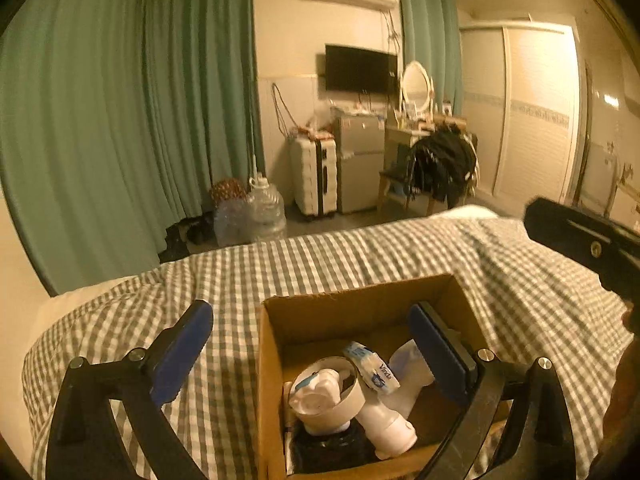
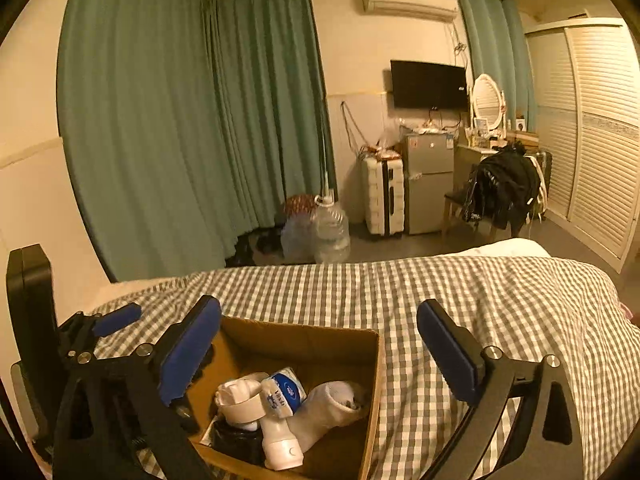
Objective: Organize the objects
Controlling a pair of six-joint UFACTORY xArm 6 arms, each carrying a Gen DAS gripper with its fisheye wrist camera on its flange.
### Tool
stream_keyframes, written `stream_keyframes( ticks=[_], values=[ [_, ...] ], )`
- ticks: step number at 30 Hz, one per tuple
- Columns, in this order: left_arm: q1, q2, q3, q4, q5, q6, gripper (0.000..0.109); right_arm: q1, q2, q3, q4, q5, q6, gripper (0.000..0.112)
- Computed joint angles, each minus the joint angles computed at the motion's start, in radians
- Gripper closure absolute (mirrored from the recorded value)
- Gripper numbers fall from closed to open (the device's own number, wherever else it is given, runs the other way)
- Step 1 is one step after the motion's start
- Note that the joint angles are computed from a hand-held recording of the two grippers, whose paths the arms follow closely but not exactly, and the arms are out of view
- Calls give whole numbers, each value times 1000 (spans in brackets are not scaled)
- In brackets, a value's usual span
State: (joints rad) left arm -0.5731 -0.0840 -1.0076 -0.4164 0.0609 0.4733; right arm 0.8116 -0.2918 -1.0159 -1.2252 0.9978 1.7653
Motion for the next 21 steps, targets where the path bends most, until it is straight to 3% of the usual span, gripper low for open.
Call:
stream_keyframes(
  ticks=[3,7,11,14,17,19,21],
  values=[
    [2,-59,55,-83,-21,56,7,52,-30,22,-15,51,34,12],
    [26,-135,138,27,-57,-76,7,116,-63,49,-26,132,66,12],
    [42,-208,209,31,-81,-106,6,193,-58,51,-32,224,69,12],
    [81,-256,275,228,-113,-298,6,243,-46,54,-36,288,88,11],
    [85,-292,332,264,-138,-338,6,278,-38,73,-27,318,120,11],
    [109,-308,367,386,-161,-456,6,285,-32,88,-14,317,143,11],
    [103,-323,394,359,-170,-437,6,284,-26,97,4,317,145,11]
  ],
)
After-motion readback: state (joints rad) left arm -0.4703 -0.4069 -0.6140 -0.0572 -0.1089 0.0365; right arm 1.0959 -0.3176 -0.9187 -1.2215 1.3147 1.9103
